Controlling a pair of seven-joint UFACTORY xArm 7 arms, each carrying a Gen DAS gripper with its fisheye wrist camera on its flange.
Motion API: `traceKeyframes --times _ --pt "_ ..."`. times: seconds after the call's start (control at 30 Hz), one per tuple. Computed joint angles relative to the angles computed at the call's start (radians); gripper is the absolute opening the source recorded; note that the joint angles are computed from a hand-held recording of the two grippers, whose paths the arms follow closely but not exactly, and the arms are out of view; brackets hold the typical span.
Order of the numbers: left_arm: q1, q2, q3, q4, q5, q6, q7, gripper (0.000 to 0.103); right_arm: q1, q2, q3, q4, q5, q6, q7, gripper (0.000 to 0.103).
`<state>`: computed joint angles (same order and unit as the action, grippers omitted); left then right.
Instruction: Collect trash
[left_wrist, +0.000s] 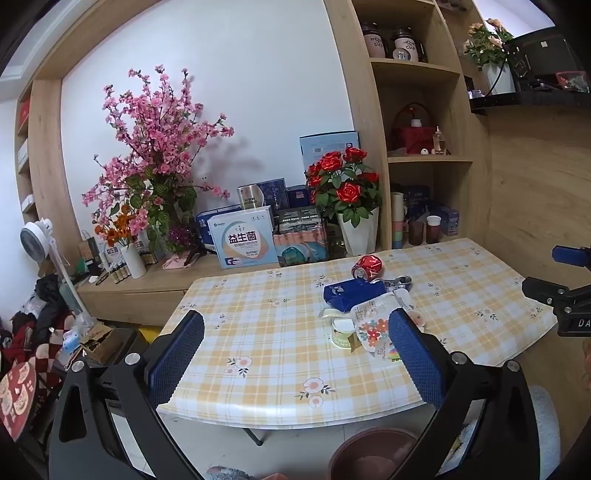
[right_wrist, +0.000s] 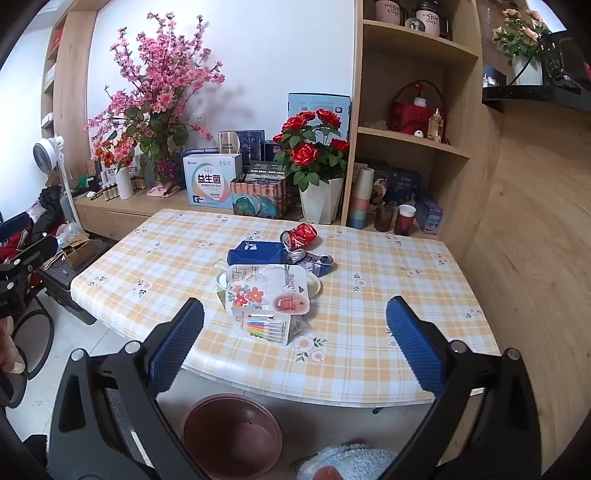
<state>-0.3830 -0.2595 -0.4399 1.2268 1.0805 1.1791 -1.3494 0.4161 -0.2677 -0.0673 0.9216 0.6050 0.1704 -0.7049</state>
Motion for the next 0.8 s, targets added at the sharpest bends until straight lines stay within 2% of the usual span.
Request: traceKeyframes --times 0.2,0.23,0.43,0.57,0.8 --pt "-0.004 0.005 -0.001 0.004 0.007 0.012 0.007 0.098 0.008 -0.005 -0.011 0.001 0.006 0.009 -0.012 0.097" --pt "-0.005 0.005 -0.001 0.004 0.006 0.011 0.008 0.098 -0.029 -0.001 0.025 -0.003 -0.035 -0.002 0.028 0.097" --pt "-0.008 0.007 0.001 0.006 0.003 0.014 0.009 0.098 -0.032 -0.009 0.028 -0.007 -0.080 -0.003 0.069 0.097" --pt "-0.009 0.008 0.003 0.007 0.002 0.015 0.012 0.098 -0.010 0.016 -0.005 0.007 -0.051 -0.008 0.028 0.097" --pt "0.002 -0.024 -0.002 -0.025 -0.012 0.004 0.015 0.098 -0.029 0.008 0.021 -0.003 -0.078 -0.015 0.058 0.097"
